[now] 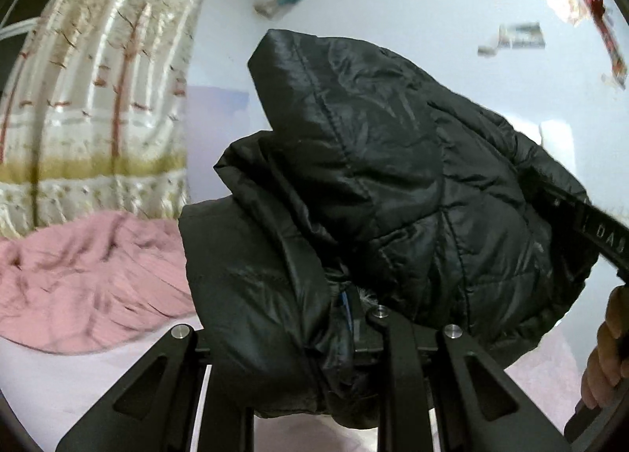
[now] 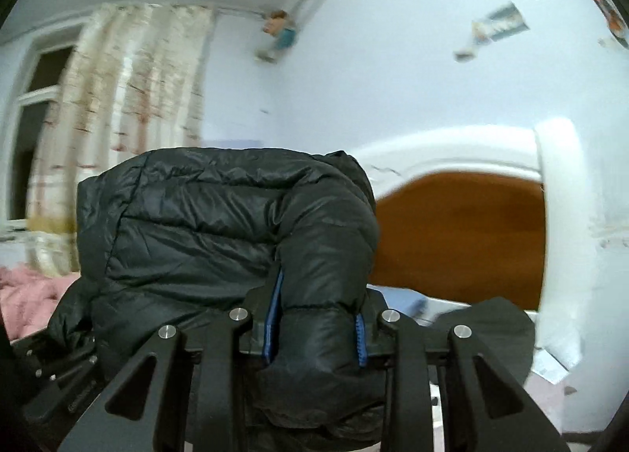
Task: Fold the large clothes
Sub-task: 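Lift the folded jacket with both grippers and carry it toward the headboard, then lower the jacket onto the cream garment stack and open both grippers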
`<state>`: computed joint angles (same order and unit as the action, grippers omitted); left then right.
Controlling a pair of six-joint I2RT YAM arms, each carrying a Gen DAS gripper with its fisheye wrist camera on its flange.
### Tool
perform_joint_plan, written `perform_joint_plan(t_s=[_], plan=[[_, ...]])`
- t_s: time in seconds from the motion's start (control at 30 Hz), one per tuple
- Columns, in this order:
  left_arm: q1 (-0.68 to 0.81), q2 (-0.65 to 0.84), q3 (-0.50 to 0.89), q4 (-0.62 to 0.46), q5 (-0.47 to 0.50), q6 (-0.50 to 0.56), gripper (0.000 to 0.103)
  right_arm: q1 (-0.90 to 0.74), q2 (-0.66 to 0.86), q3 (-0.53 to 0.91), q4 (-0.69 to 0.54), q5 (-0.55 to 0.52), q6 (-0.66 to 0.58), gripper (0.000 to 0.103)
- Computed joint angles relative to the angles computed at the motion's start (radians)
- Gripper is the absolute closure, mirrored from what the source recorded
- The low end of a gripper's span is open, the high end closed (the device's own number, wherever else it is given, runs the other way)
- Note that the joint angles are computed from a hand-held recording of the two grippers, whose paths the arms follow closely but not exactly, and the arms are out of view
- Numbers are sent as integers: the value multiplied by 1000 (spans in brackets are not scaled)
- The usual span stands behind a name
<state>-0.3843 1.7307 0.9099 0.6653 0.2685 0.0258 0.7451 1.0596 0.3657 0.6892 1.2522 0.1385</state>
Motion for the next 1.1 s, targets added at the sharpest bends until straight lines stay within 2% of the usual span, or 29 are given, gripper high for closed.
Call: perform_joint_plan(t_s=[0.07,0.17,0.27,0.37,0.4,0.43,0.47,0.5,0.53,0.6,0.67,0.73,0.87,0.9,0.93,0.97,1.03,1.07,1.1], plan=[[-59,124,115,-73,-58,8,85,-188,-21,-19,-184,-179,221,72],[-103,309,325,-259,-110,63,84,-383,105,-27,-230,-333,364,72],[-131,380,382,-268,-185,87,77,-485,234,-33,-167,-431,372,69],[-120,378,395,-307,-189,69,62,-513,232,-47,-142,-477,387,62],[-120,367,386,-305,-212,94,53,-512,239,-45,-137,-468,390,57],[-122,352,365,-285,-245,125,41,-510,242,-45,-135,-462,387,47],[-126,333,332,-246,-293,146,34,-527,243,-36,-139,-483,372,41],[-129,310,280,-190,-334,153,22,-522,243,3,-182,-485,360,30],[-121,273,224,-143,-346,153,18,-489,236,16,-210,-454,361,23],[-79,197,139,-101,-300,146,13,-419,192,36,-273,-379,374,16],[-38,107,39,-52,-259,153,4,-339,125,37,-320,-307,403,13],[5,21,-53,-5,-221,174,0,-260,53,22,-357,-244,432,0],[110,-173,-229,13,-94,165,0,-19,17,9,-355,-76,414,0],[142,-223,-292,53,-76,153,0,60,60,29,-392,13,439,0],[178,-252,-330,85,-50,139,0,117,104,69,-498,88,521,0],[223,-291,-383,109,-5,123,0,184,178,146,-755,161,738,0],[297,-349,-455,107,67,105,0,256,299,269,-1158,181,1127,0],[332,-367,-491,118,96,95,0,292,330,283,-1201,168,1202,0],[359,-376,-519,134,113,93,0,317,346,284,-1195,159,1224,0]])
